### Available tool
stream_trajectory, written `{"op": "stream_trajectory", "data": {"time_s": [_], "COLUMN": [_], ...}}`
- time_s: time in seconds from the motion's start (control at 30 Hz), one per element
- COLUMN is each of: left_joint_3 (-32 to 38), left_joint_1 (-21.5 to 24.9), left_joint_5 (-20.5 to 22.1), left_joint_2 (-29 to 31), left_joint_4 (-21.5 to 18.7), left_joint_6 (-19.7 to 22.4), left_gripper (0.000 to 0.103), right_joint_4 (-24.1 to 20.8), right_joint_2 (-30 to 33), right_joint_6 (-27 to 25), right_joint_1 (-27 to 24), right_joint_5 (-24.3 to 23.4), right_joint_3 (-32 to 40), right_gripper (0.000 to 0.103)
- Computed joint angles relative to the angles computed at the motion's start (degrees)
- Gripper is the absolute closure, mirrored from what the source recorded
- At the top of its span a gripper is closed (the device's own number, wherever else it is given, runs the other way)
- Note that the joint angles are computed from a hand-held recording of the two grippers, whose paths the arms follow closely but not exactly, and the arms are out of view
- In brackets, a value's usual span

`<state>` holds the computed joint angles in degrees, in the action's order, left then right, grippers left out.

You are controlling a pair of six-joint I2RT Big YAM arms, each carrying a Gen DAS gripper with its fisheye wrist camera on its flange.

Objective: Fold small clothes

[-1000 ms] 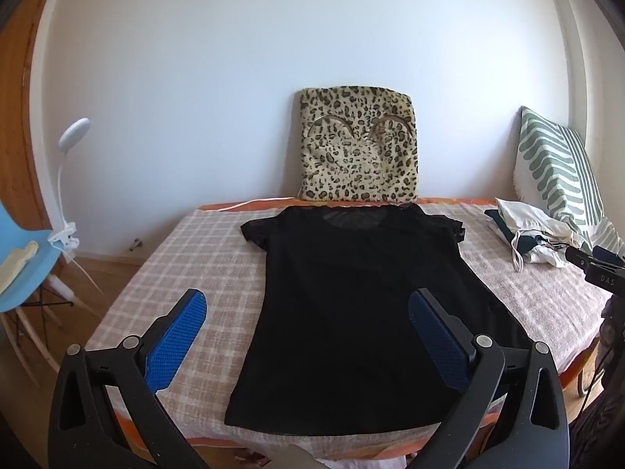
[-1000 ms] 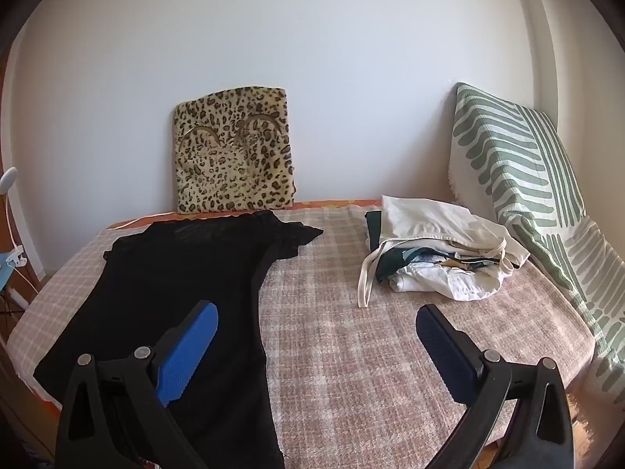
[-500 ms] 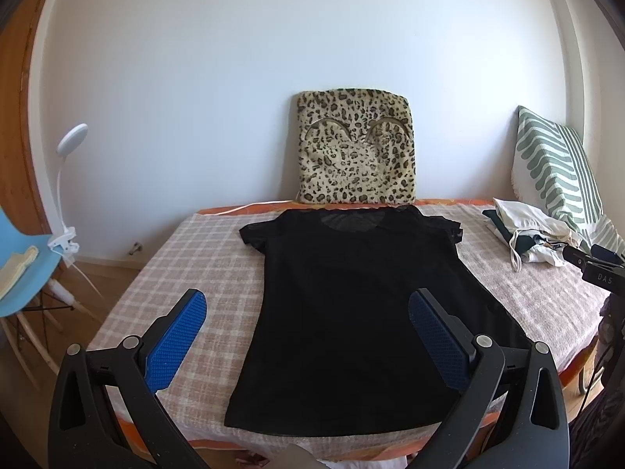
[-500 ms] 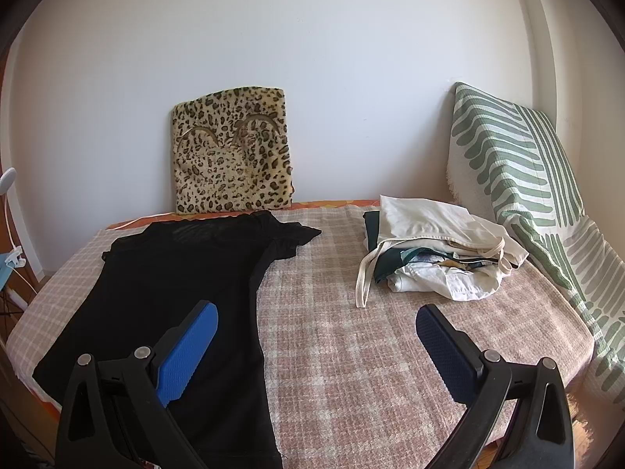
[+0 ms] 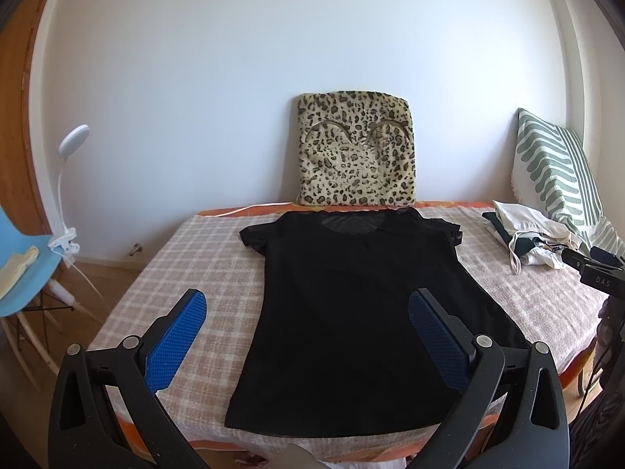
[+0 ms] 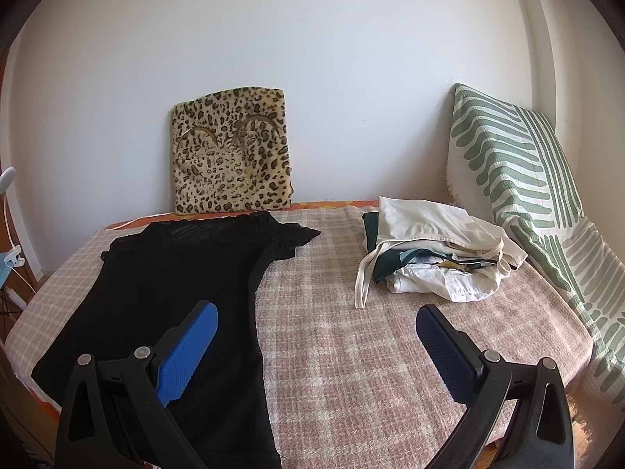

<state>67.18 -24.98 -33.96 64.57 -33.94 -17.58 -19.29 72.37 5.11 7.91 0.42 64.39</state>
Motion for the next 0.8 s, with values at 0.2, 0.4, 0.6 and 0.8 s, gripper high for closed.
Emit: {"op": "stream_trajectory", "data": {"time_s": [0.2, 0.4, 0.6, 0.8], "left_joint_3": [0.03, -0.01, 0.06, 0.09], "left_joint_1": [-0.06, -0.11, 0.14, 0.16], "left_joint_5": [-0.15, -0.16, 0.14, 0.13], "left_joint_2": [0.05, 0.06, 0.10, 0.17], "left_joint_4": [0.12, -0.03, -0.08, 0.08], "left_joint_6": [0.14, -0.15, -0.15, -0.06], "left_gripper": [0.000, 0.000, 0.000, 0.000], "right_joint_4": [0.07, 0.07, 0.08, 0.23], "right_joint_2": [0.00, 0.05, 0.07, 0.01], "right_joint_6": [-0.04, -0.12, -0.14, -0.11], "right_joint_1": [-0.11, -0.24, -0.23, -0.01], "right_joint_5": [-0.15, -0.18, -0.24, 0.12], "right_joint_3": [-0.04, 0.05, 0.07, -0.12], "right_gripper": [0.000, 0.000, 0.000, 0.000]}}
